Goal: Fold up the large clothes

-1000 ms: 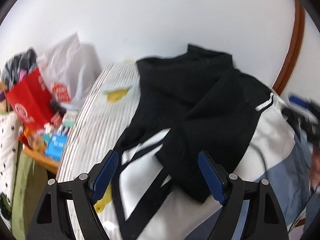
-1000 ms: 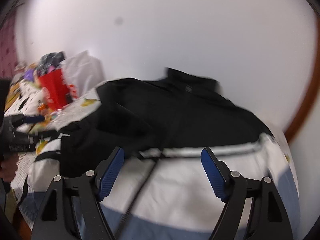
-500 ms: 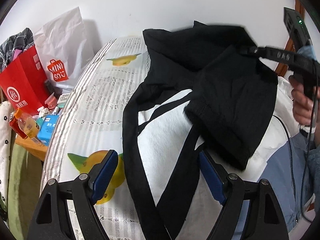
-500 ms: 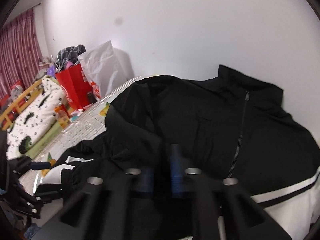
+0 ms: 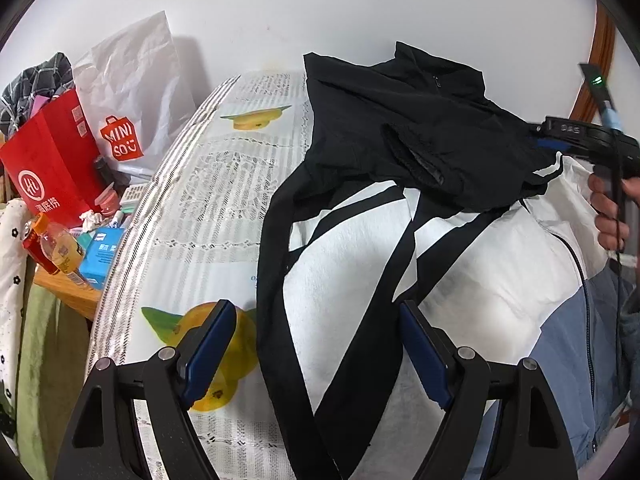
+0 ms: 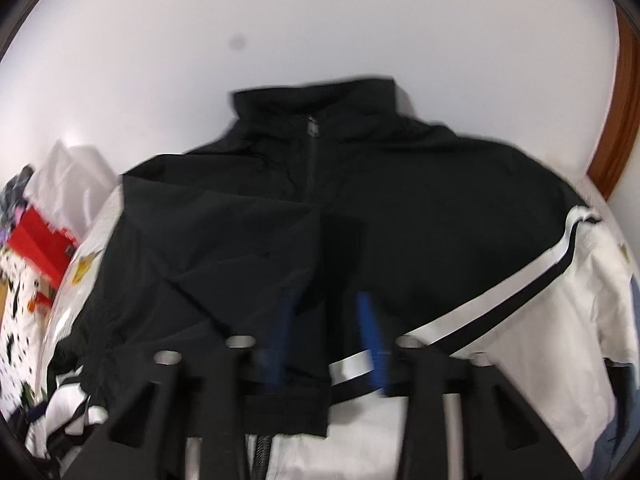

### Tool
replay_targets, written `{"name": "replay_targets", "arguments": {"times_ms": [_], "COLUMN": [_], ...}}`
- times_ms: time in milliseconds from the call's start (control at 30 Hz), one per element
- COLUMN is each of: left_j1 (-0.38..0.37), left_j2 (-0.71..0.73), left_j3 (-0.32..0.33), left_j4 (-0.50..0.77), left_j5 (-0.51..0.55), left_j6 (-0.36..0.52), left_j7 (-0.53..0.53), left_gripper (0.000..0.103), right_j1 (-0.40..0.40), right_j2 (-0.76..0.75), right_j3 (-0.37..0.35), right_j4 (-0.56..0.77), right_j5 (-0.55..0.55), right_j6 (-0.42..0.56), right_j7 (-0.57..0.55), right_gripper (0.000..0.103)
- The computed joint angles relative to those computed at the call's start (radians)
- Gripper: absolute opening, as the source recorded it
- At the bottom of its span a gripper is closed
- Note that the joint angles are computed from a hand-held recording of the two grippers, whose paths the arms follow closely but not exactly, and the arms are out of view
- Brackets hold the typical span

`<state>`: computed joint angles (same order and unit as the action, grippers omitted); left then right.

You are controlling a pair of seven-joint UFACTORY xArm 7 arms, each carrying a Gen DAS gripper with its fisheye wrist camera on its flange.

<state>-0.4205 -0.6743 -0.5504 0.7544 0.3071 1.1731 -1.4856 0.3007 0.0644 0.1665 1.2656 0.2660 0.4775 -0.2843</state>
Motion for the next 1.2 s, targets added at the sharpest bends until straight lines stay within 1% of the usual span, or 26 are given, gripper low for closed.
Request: {"name": "replay_targets", "arguments": {"times_ms": [33, 67, 133, 200, 267, 367, 433, 500, 533, 633, 667, 700, 733, 767, 800, 833, 867, 933, 967, 1000, 1100, 1200], "left_j1": [0.001, 0.001, 0.0, -0.001, -0.004, -0.011, -0.017, -0.017, -0.017, -0.015, -0.012, -0.008, -0.006, -0.001, 0.001, 0.002, 0.005, 0.009, 0.012, 0.014, 0.023, 0.037], "left_j2": [0.0, -0.002, -0.006, -0.01, -0.019, -0.042, -0.055, -0.064, -0.067, -0.067, -0.063, -0.059, -0.055, -0.049, -0.045, -0.042, -0.034, -0.022, -0.015, -0.011, 0.007, 0.029], "left_j3": [-0.001, -0.002, -0.005, -0.014, -0.019, -0.025, -0.027, -0.035, -0.036, -0.034, -0.036, -0.038, -0.04, -0.044, -0.047, -0.049, -0.052, -0.054, -0.053, -0.053, -0.055, -0.058], "left_j4": [0.003, 0.004, 0.006, 0.014, 0.016, 0.013, 0.01, 0.01, 0.009, 0.005, 0.009, 0.015, 0.019, 0.029, 0.036, 0.041, 0.052, 0.066, 0.073, 0.078, 0.1, 0.124], "left_j5": [0.001, 0.001, 0.0, 0.001, 0.0, -0.013, -0.02, -0.022, -0.024, -0.032, -0.032, -0.03, -0.028, -0.025, -0.022, -0.019, -0.014, -0.009, -0.006, -0.003, 0.019, 0.041], "left_j6": [0.003, 0.007, 0.011, 0.026, 0.037, 0.045, 0.046, 0.055, 0.056, 0.053, 0.055, 0.058, 0.06, 0.066, 0.071, 0.075, 0.083, 0.092, 0.093, 0.095, 0.093, 0.103], "left_j7": [-0.001, -0.003, -0.01, -0.015, -0.02, -0.034, -0.034, -0.034, -0.034, -0.029, -0.029, -0.028, -0.028, -0.027, -0.027, -0.025, -0.022, -0.02, -0.02, -0.022, -0.021, -0.023], "left_gripper": [0.081, 0.081, 0.081, 0.081, 0.081, 0.081, 0.081, 0.081, 0.081, 0.081, 0.081, 0.081, 0.081, 0.081, 0.081, 0.081, 0.081, 0.081, 0.081, 0.081, 0.081, 0.081], "right_j1": [0.007, 0.017, 0.052, 0.089, 0.121, 0.165, 0.187, 0.199, 0.203, 0.216, 0.199, 0.215, 0.217, 0.221, 0.219, 0.207, 0.216, 0.219, 0.229, 0.203, 0.142, 0.069], "right_j2": [-0.031, -0.064, -0.1, -0.122, -0.131, -0.128, -0.111, -0.104, -0.105, -0.099, -0.095, -0.096, -0.092, -0.09, -0.107, -0.116, -0.15, -0.201, -0.226, -0.244, -0.28, -0.276], "right_j3": [0.009, 0.017, 0.033, 0.037, 0.046, 0.062, 0.073, 0.083, 0.084, 0.097, 0.119, 0.098, 0.096, 0.093, 0.086, 0.089, 0.062, 0.013, -0.032, -0.035, -0.091, -0.132], "right_j4": [-0.032, -0.064, -0.094, -0.106, -0.112, -0.122, -0.128, -0.136, -0.143, -0.174, -0.191, -0.201, -0.201, -0.191, -0.199, -0.199, -0.211, -0.209, -0.202, -0.198, -0.175, -0.144], "right_j5": [0.003, 0.019, 0.067, 0.121, 0.143, 0.172, 0.172, 0.13, 0.119, -0.005, -0.079, -0.11, -0.109, -0.067, -0.023, 0.017, 0.099, 0.272, 0.35, 0.386, 0.426, 0.408], "right_j6": [-0.024, -0.041, -0.04, 0.008, 0.057, 0.098, 0.09, 0.093, 0.095, 0.031, -0.005, -0.023, -0.025, -0.001, -0.001, -0.011, -0.019, -0.005, 0.005, 0.002, -0.045, -0.068], "right_j7": [-0.027, -0.071, -0.172, -0.269, -0.316, -0.35, -0.35, -0.32, -0.324, -0.263, -0.212, -0.197, -0.204, -0.24, -0.273, -0.304, -0.366, -0.471, -0.503, -0.511, -0.459, -0.373], "right_gripper": [0.063, 0.065, 0.074, 0.076, 0.076, 0.076, 0.076, 0.076, 0.076, 0.075, 0.071, 0.056, 0.037, 0.031, 0.018, 0.011, 0.011, 0.01, 0.01, 0.01, 0.01, 0.01]}}
